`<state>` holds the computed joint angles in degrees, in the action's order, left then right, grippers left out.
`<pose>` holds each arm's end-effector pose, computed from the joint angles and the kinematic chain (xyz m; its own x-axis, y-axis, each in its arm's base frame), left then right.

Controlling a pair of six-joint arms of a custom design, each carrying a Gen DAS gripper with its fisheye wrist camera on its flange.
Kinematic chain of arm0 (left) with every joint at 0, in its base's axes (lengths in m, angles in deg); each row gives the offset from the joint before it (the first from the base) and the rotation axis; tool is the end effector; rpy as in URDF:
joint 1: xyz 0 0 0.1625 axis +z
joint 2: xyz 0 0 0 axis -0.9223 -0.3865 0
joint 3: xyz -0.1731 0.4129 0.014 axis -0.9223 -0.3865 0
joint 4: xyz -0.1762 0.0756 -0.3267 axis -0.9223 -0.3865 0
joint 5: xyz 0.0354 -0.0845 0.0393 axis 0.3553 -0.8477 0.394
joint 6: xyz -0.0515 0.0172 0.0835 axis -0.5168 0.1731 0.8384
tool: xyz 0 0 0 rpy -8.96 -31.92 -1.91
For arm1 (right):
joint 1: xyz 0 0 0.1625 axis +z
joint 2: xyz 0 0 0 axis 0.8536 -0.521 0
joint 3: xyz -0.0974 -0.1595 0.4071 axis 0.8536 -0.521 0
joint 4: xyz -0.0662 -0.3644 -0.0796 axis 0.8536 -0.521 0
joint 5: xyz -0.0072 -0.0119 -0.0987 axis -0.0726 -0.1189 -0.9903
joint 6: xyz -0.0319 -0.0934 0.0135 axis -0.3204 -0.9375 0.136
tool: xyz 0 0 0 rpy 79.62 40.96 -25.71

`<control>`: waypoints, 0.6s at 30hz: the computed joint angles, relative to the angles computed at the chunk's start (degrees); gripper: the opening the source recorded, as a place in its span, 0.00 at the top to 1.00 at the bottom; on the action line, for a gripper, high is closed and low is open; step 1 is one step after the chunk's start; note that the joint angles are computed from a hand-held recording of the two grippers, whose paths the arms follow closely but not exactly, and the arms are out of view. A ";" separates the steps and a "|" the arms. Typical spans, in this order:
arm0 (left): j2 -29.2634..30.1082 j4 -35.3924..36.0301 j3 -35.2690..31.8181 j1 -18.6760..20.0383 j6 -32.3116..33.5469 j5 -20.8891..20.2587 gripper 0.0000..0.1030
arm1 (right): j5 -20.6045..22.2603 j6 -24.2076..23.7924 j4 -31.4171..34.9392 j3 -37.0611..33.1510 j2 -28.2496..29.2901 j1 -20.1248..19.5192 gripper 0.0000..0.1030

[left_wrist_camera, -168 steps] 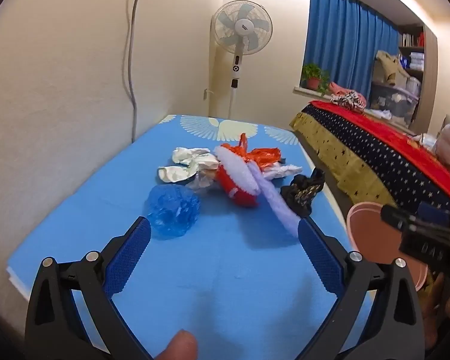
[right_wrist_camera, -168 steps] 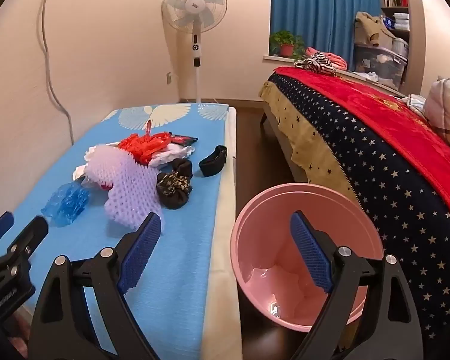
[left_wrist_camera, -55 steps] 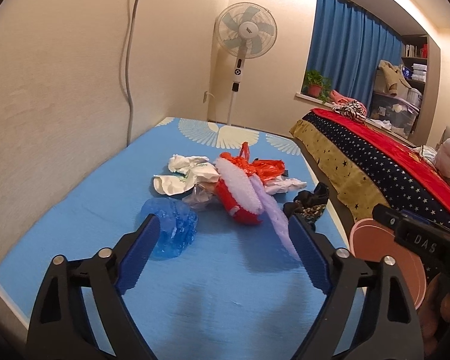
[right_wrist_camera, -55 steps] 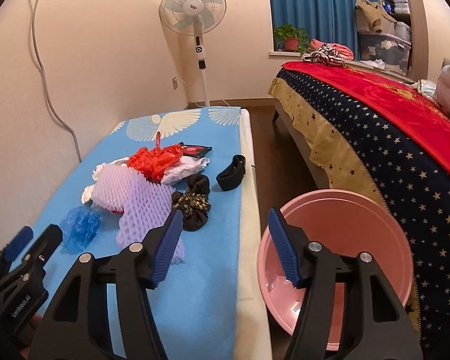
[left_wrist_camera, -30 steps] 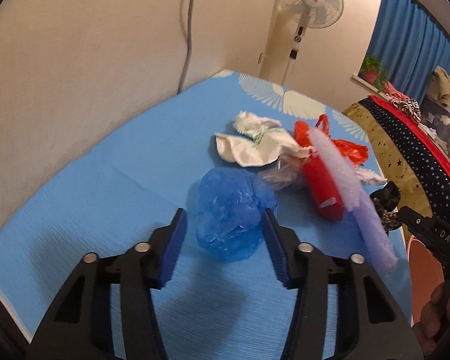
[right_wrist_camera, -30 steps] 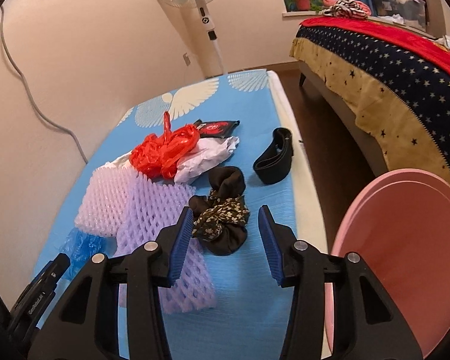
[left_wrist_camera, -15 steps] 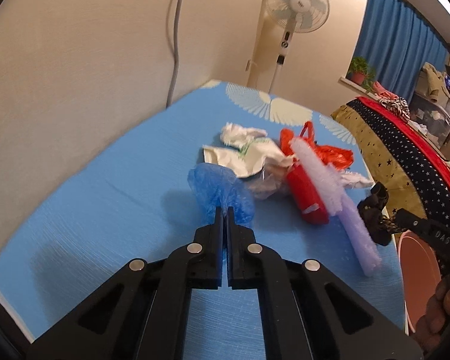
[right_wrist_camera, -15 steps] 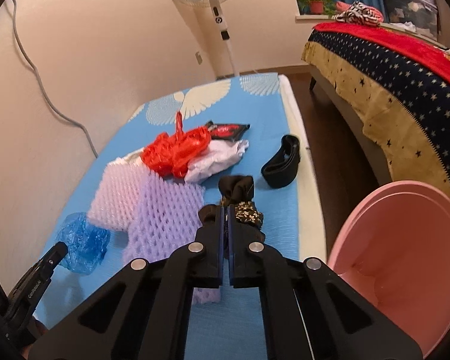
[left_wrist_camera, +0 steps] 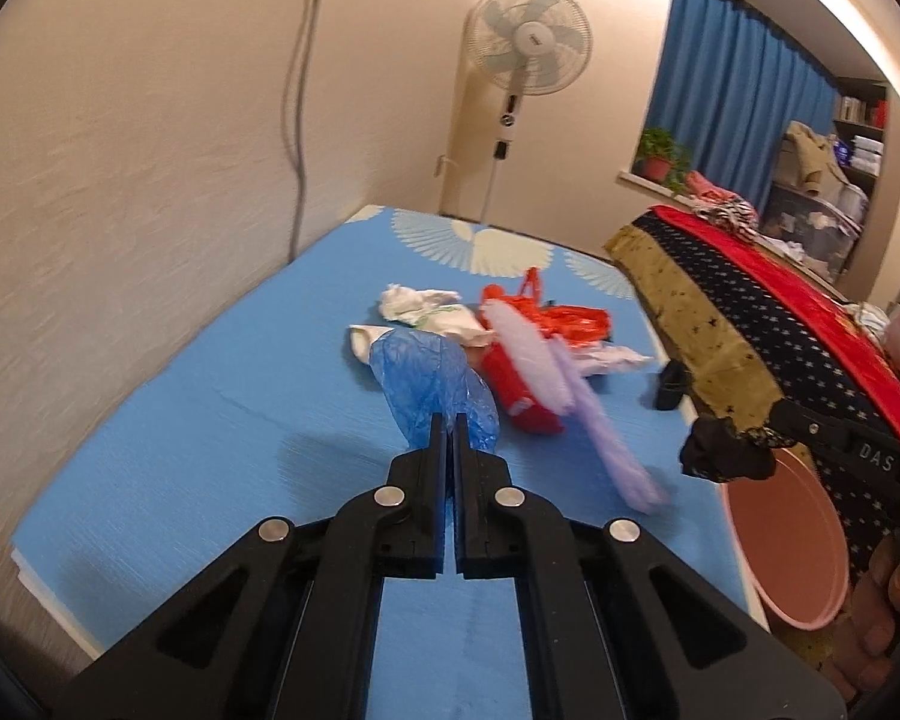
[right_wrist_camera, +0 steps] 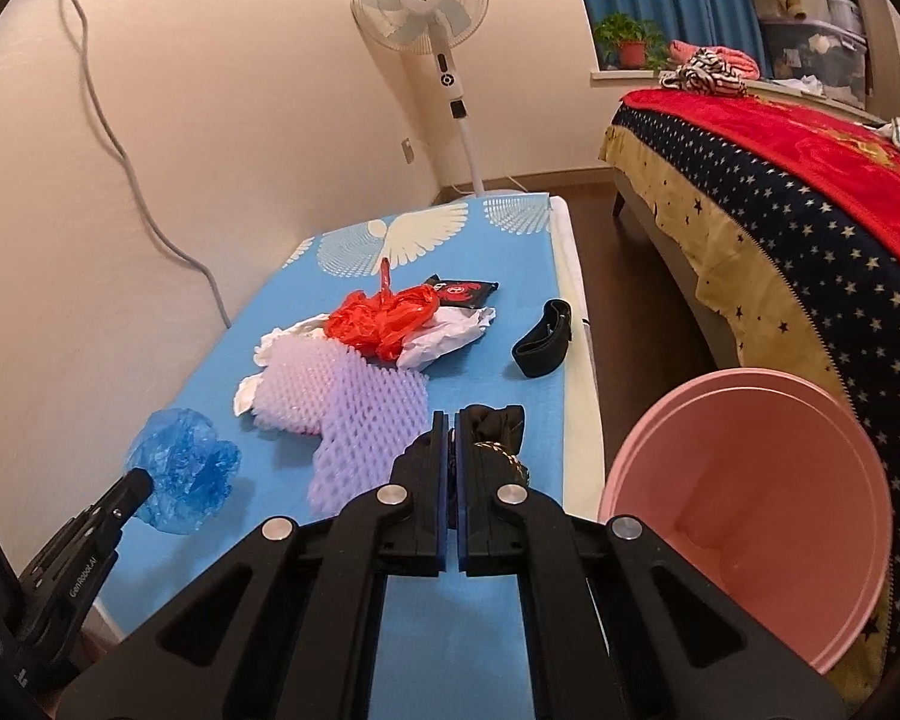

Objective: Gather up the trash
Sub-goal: 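Carry the scrunchie and blue bag with both tools over the pink bin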

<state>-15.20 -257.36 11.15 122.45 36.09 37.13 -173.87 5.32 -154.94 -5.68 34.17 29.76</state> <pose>-0.2082 -0.6860 0.0368 -0.7978 -0.3085 -0.5180 0.3550 0.4542 -0.8171 0.0998 -0.7927 0.1588 -0.8298 -0.3161 0.4599 -0.5429 0.6482 -0.5339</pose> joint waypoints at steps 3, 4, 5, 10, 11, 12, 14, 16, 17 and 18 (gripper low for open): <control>0.07 -0.97 0.73 -0.94 1.08 -0.30 0.99 | 0.65 -0.34 -1.81 3.01 -1.91 0.10 0.98; -0.03 -1.05 1.11 -1.26 0.82 -0.32 0.99 | 0.82 -0.46 -2.30 3.78 -2.47 0.13 0.98; -0.18 -1.08 1.47 -1.54 0.54 -0.37 0.99 | 1.06 -0.59 -2.96 4.73 -3.18 0.14 0.98; -1.01 -1.64 3.77 -3.51 0.05 -0.49 0.99 | 2.08 -0.38 -4.98 8.24 -6.07 -0.07 0.98; -1.07 -1.74 4.03 -4.00 0.35 -0.33 0.99 | 2.23 -0.18 -5.26 8.90 -6.67 -0.11 0.98; -1.18 -1.56 4.20 -4.51 0.59 -0.25 0.99 | 2.36 -0.04 -5.36 9.21 -7.00 -0.14 0.98; -1.67 -0.67 4.68 -5.15 -0.40 -0.51 0.99 | 2.87 0.17 -5.82 10.10 -7.92 -0.21 0.98; -2.00 0.23 4.64 -5.82 -0.39 -0.51 0.99 | 3.31 0.27 -6.25 10.75 -8.70 -0.27 0.98; -2.14 0.73 4.42 -6.19 -0.16 -0.52 0.99 | 3.43 0.30 -6.31 10.83 -8.90 -0.29 0.98; -2.21 1.01 4.26 -6.38 -0.11 -0.64 0.99 | 3.64 0.39 -6.39 10.90 -9.15 -0.33 0.98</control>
